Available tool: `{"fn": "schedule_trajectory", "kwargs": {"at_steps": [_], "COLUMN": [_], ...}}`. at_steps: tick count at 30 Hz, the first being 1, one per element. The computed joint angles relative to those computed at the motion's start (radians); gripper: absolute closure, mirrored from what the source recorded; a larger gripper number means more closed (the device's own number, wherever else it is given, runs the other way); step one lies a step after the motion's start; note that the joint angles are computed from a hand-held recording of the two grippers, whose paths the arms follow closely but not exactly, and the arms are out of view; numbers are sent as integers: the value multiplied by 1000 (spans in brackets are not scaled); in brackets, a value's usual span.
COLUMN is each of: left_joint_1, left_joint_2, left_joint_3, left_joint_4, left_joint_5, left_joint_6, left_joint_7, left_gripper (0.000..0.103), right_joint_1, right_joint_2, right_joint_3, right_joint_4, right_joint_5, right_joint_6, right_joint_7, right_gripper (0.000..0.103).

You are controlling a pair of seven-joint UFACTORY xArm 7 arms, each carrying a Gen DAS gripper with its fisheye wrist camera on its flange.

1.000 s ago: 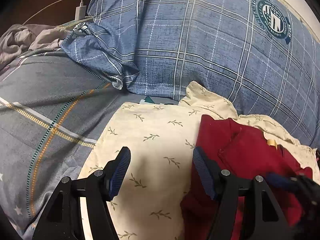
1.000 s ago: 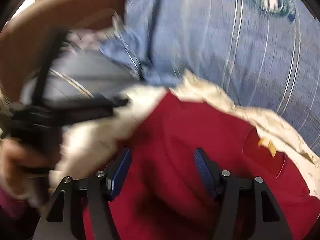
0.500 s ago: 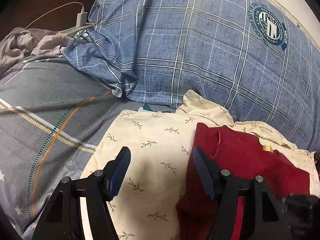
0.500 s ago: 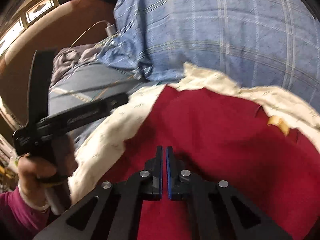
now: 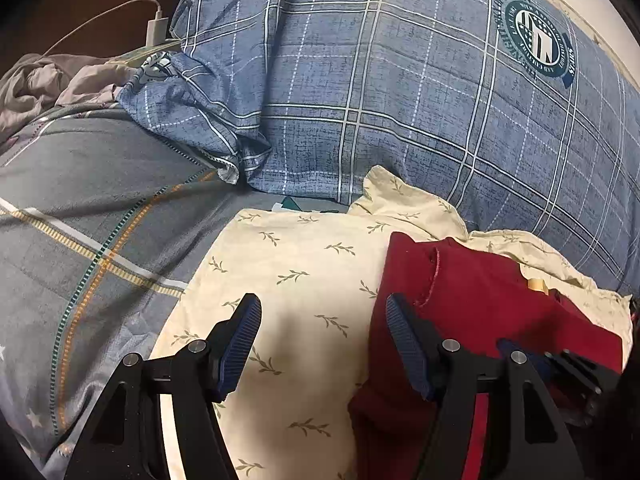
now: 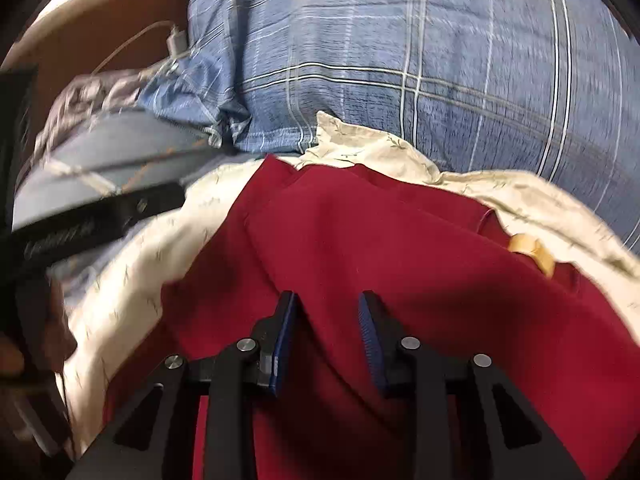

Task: Fold small clothes

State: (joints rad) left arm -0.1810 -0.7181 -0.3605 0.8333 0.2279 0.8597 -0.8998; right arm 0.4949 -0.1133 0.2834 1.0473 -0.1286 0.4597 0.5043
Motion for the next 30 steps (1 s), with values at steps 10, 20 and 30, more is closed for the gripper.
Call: {"fn": "schedule_trajectory", "kwargs": {"at_steps": [10, 20, 30], "left_joint_1": [18, -44, -87], "left_joint_2": [-61, 7, 141], "left_joint_3": [-1, -21, -28], "left_joint_4": [-32, -8, 52], "left_joint_5": [-4, -16, -5], "left_joint_6": [-45, -57, 9], "left_joint_7": [-40, 44, 87], "left_gripper": [38, 38, 38], "right_joint_1": [85, -135, -267], "right_joint_2": [-149, -488, -682], "right_joint_3": [-44, 48, -87], "right_joint_4": [-75, -250, -400], "right_joint_5": [331, 73, 48], "right_joint_6": [-8, 136, 380], "right_joint_7": [-278, 9, 32], "right_gripper": [97, 36, 50]}}
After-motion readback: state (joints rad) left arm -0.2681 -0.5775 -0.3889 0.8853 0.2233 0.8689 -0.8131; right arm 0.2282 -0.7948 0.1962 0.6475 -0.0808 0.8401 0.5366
